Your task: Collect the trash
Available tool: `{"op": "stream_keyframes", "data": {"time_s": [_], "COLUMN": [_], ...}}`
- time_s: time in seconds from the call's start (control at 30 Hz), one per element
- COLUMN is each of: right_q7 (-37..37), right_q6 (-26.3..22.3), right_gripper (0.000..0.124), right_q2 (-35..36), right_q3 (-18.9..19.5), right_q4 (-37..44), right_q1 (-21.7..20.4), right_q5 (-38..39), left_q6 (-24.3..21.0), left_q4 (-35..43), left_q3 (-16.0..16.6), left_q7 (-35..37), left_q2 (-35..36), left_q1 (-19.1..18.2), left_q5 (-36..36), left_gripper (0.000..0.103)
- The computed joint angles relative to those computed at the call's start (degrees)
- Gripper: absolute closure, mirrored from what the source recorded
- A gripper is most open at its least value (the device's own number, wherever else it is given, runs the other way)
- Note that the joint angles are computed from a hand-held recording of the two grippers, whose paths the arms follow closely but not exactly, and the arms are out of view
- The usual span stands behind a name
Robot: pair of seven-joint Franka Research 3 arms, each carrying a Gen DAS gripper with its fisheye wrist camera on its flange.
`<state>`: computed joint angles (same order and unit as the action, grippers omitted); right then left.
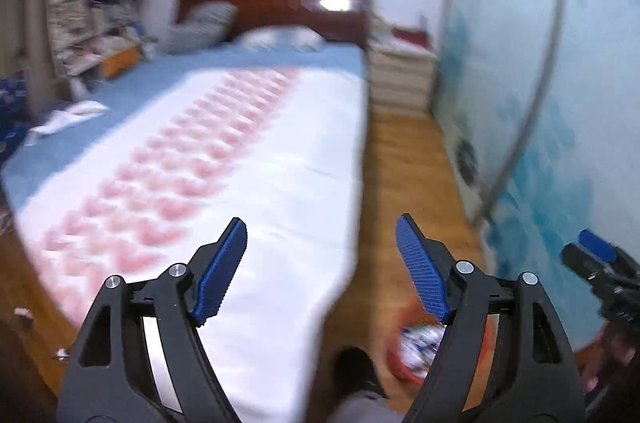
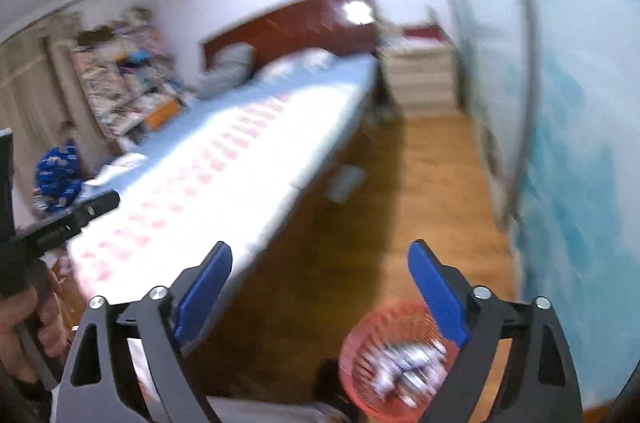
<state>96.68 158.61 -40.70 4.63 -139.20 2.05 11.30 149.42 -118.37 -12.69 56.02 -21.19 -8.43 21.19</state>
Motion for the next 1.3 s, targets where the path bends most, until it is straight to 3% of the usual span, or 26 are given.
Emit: {"op": "stream_keyframes", "data": {"time_s": [0.13, 0.3, 0.47, 0.53, 0.63, 0.73, 0.83, 0.93, 1.07, 1.2, 1.3], "right_q7": [0.7, 4.9, 15.2, 19.3, 16.2, 16.9, 14.8, 13.4, 13.2, 14.4, 14.5], "right_q6": [5.2, 4.7, 6.5, 7.5, 3.8, 4.6, 5.3, 4.9, 4.3, 4.3, 4.4], "right_gripper": [0.027, 0.028, 0.028, 0.028, 0.028, 0.028, 0.028, 0.028, 0.028, 0.028, 0.028], "right_q2": [8.4, 23.4, 31.1, 33.3, 38.2, 41.0, 42.4, 43.4, 43.2, 42.7, 42.1], "right_q3": [5.9, 12.2, 15.5, 16.8, 15.1, 13.0, 11.0, 9.0, 6.1, 3.2, 2.0], "right_q4": [9.1, 23.2, 25.2, 24.3, 27.4, 29.8, 30.4, 31.0, 31.3, 30.5, 29.7], "right_q1": [2.0, 2.4, 3.3, 2.9, 5.9, 8.0, 10.0, 11.8, 14.2, 16.9, 18.2], "right_q5": [-2.5, -9.2, -20.7, -27.7, -26.5, -27.0, -23.7, -21.1, -19.1, -19.3, -19.7], "left_q6": [4.1, 6.6, 11.7, 8.8, 9.0, 9.5, 8.0, 7.9, 6.7, 4.5, 5.5], "left_q4": [-5.8, -10.7, -15.8, -14.9, -14.3, -14.4, -13.8, -13.7, -13.8, -13.6, -13.9], "left_q3": [3.5, 7.6, 9.1, 8.8, 9.7, 7.6, 8.8, 7.8, 4.9, 5.1, 6.7], "left_q7": [-1.7, -0.3, -0.4, -0.1, 1.5, 1.1, 3.3, 1.9, -3.6, -5.4, -4.0], "left_q2": [-5.7, -5.8, -3.9, -2.5, -1.1, -0.5, 0.4, 0.6, -0.3, -0.6, -0.7], "left_q1": [3.8, 8.0, 10.3, 10.9, 9.9, 11.5, 9.7, 10.8, 14.3, 14.2, 12.8], "left_q5": [0.7, -0.7, -3.8, -4.4, -7.1, -4.3, -6.6, -6.0, 0.2, 2.2, 0.8], "left_gripper": [0.025, 0.024, 0.024, 0.024, 0.024, 0.024, 0.024, 0.022, 0.014, 0.012, 0.011]}}
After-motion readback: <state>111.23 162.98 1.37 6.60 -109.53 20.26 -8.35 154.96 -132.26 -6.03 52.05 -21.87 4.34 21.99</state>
